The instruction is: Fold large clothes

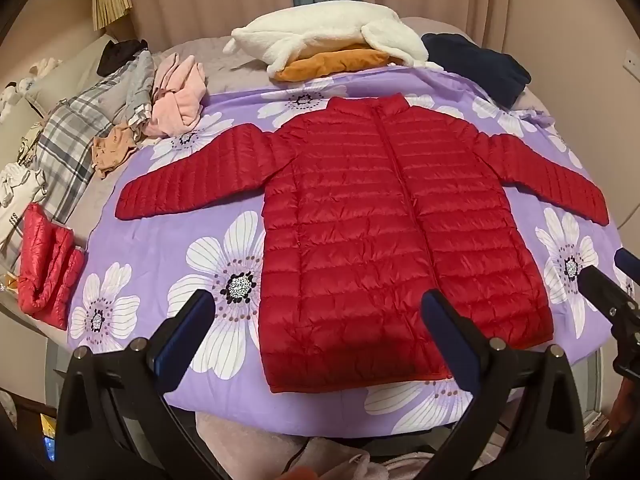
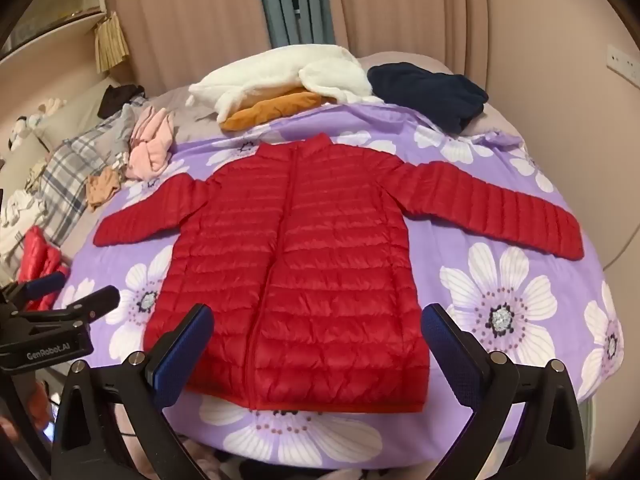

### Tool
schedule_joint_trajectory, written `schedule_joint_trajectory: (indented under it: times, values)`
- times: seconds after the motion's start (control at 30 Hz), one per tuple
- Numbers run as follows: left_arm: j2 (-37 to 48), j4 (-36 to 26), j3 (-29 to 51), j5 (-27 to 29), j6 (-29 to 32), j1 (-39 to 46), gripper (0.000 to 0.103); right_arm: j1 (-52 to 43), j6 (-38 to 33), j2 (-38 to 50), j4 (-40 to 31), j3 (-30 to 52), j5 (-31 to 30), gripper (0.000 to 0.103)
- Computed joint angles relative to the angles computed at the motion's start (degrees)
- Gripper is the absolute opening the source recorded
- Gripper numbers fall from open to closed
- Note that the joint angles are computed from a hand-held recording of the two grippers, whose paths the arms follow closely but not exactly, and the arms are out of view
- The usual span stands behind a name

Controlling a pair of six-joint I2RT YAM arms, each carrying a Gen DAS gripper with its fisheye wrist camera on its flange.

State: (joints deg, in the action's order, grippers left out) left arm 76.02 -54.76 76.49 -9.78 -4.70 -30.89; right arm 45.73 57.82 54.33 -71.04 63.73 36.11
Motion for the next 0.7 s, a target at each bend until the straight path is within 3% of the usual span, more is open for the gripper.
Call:
schedule_joint_trajectory:
  times: [0.37,0.7]
  values:
    - [0.7,-0.1,0.6,-0.6,-0.4,0.6,0.103,2.6,2.4,-0.2,-1.0,0.4,1.5,0.102]
    - [-0.4,0.3,-0.4,0.6,0.9,2.3,0.103,-0.2,-0.3,0.2,0.9,-0.5,-0.5,0.102]
